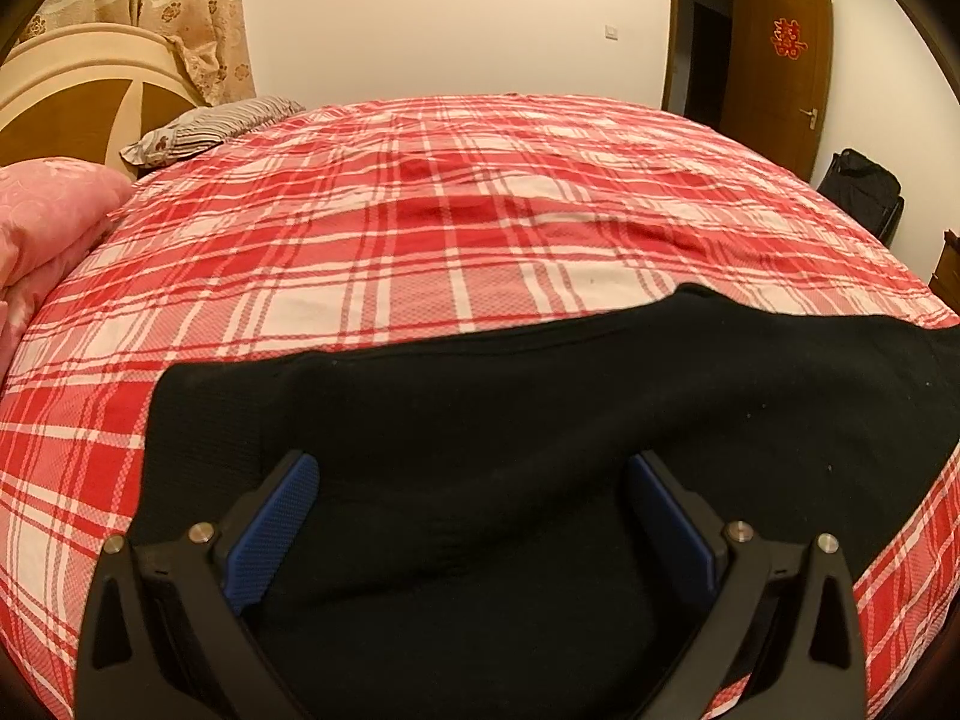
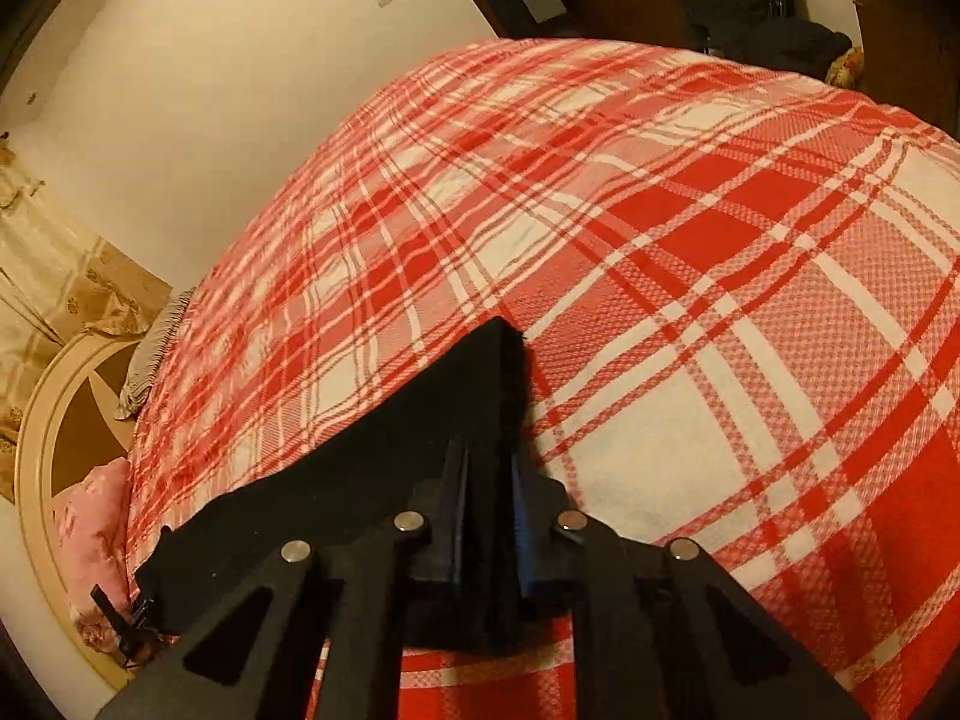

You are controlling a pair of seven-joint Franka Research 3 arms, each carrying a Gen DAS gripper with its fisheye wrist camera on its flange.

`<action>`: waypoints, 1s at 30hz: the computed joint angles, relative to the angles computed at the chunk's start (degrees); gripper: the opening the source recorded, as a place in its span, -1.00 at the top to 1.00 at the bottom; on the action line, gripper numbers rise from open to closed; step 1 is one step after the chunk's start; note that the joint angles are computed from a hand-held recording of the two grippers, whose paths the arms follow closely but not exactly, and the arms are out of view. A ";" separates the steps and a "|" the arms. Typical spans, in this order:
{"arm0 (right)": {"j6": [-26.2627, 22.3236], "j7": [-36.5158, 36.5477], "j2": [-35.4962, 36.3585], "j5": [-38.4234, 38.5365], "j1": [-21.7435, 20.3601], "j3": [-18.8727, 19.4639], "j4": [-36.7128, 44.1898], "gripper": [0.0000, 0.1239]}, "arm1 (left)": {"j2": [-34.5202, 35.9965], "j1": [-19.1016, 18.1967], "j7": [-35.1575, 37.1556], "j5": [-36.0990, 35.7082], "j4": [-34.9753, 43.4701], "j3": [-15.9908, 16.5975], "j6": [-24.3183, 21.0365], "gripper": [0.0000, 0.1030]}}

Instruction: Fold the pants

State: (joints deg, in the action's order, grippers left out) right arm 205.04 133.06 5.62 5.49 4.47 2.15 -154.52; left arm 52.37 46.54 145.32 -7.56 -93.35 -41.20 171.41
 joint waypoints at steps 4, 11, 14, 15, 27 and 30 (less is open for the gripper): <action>2.70 -6.84 -0.44 8.82 4.62 0.43 0.40 0.80 | 0.03 0.04 -0.04 0.09 0.00 -0.04 0.04 -1.00; 2.54 -17.53 -1.34 17.95 10.66 2.09 5.15 0.80 | 0.01 0.17 -0.09 0.19 -0.07 -0.14 0.01 -1.00; 1.21 -23.21 -0.91 21.55 13.02 2.58 8.57 0.80 | 0.09 0.36 0.02 0.15 -0.10 -0.35 -0.03 -1.00; 0.94 -23.71 -0.53 21.17 13.29 2.82 9.67 0.80 | 0.14 0.47 0.11 0.13 -0.14 -0.49 0.02 -1.00; -3.25 -23.37 6.11 12.99 13.29 5.99 21.07 0.80 | 0.10 0.93 0.07 0.12 -0.52 -0.97 0.16 -1.00; -4.63 -22.71 9.15 10.92 13.19 6.77 24.57 0.80 | -0.04 1.99 0.25 -0.13 -1.12 -2.08 -0.58 -1.00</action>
State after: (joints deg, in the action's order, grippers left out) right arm 200.41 110.34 14.77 16.41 17.65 8.92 -129.96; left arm 52.33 48.53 145.57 -7.70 -94.46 -43.28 170.83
